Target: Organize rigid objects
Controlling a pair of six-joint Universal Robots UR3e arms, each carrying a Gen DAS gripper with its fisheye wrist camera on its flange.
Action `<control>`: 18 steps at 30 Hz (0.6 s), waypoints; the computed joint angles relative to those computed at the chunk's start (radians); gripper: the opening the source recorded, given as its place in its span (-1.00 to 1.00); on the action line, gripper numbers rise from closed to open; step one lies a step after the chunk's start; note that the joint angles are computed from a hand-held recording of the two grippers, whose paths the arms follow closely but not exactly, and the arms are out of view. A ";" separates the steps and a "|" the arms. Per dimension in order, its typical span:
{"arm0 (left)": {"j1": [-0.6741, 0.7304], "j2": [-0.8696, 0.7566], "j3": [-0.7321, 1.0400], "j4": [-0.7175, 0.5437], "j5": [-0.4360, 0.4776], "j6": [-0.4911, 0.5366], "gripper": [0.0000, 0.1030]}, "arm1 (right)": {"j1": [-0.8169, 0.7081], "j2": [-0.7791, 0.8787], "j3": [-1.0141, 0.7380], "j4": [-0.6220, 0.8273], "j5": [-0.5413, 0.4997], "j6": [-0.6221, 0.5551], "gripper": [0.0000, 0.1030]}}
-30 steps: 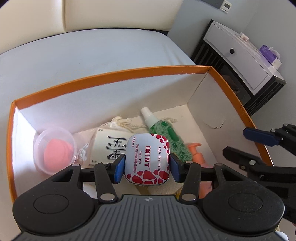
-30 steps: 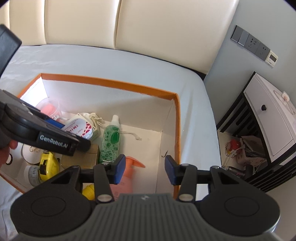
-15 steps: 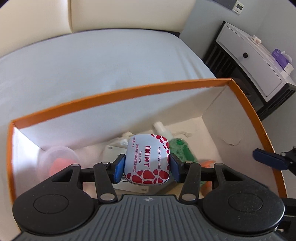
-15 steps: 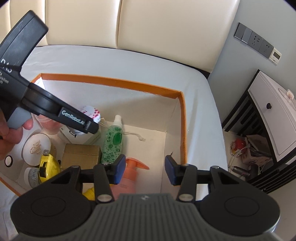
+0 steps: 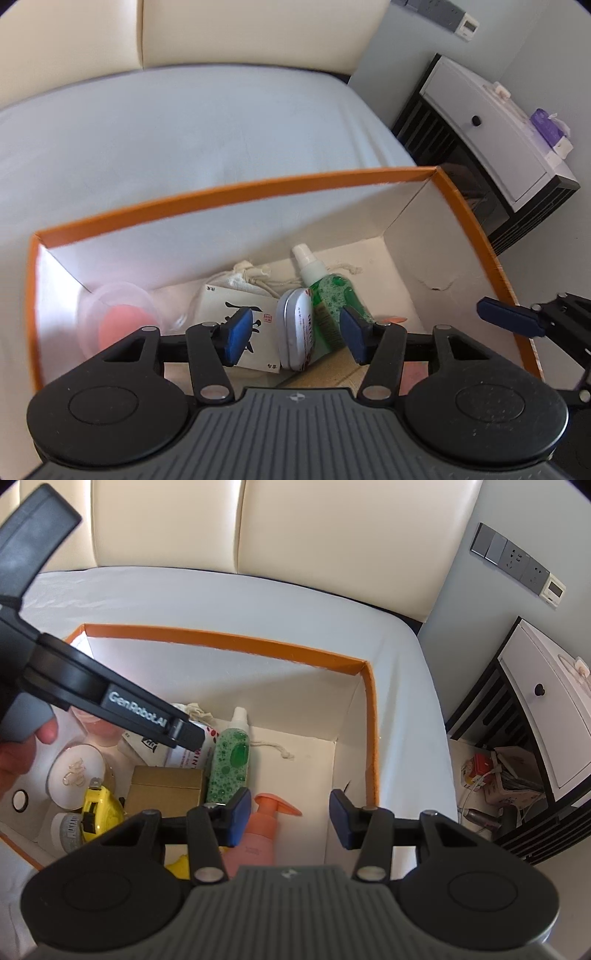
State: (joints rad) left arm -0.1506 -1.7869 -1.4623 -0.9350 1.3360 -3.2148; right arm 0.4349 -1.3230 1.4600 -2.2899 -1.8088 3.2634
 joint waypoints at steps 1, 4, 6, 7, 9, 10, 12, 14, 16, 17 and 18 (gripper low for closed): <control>0.000 0.018 -0.007 -0.001 0.000 0.004 0.22 | 0.002 -0.003 -0.008 0.008 -0.001 0.003 -0.08; -0.007 0.079 -0.031 0.002 0.025 0.007 0.22 | 0.011 -0.023 -0.024 0.024 0.000 0.013 -0.06; -0.011 0.124 -0.048 0.001 0.045 0.002 0.22 | 0.020 -0.040 -0.036 0.038 -0.002 0.024 0.01; -0.011 0.149 -0.059 0.000 0.054 0.002 0.23 | 0.025 -0.049 -0.043 0.045 -0.001 0.032 0.01; -0.014 0.202 -0.081 0.003 0.076 -0.004 0.22 | 0.033 -0.071 -0.055 0.058 0.003 0.049 0.04; -0.019 0.228 -0.092 0.005 0.093 -0.011 0.22 | 0.038 -0.084 -0.058 0.061 0.005 0.058 0.07; -0.032 0.286 -0.119 0.016 0.126 -0.025 0.22 | 0.052 -0.107 -0.063 0.063 0.004 0.081 0.18; -0.048 0.337 -0.148 0.028 0.156 -0.040 0.23 | 0.069 -0.132 -0.054 0.048 0.003 0.107 0.23; -0.066 0.391 -0.176 0.029 0.189 -0.050 0.27 | 0.090 -0.159 -0.035 0.018 0.002 0.140 0.32; -0.075 0.418 -0.195 0.038 0.206 -0.056 0.32 | 0.101 -0.173 -0.020 -0.006 -0.002 0.156 0.39; -0.085 0.448 -0.221 0.056 0.223 -0.064 0.39 | 0.113 -0.186 -0.006 -0.026 -0.007 0.170 0.41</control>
State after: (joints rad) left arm -0.2354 -1.3391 -1.6828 -0.8789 1.5595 -3.2791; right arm 0.5484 -1.5091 1.4544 -2.3155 -1.8162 3.4338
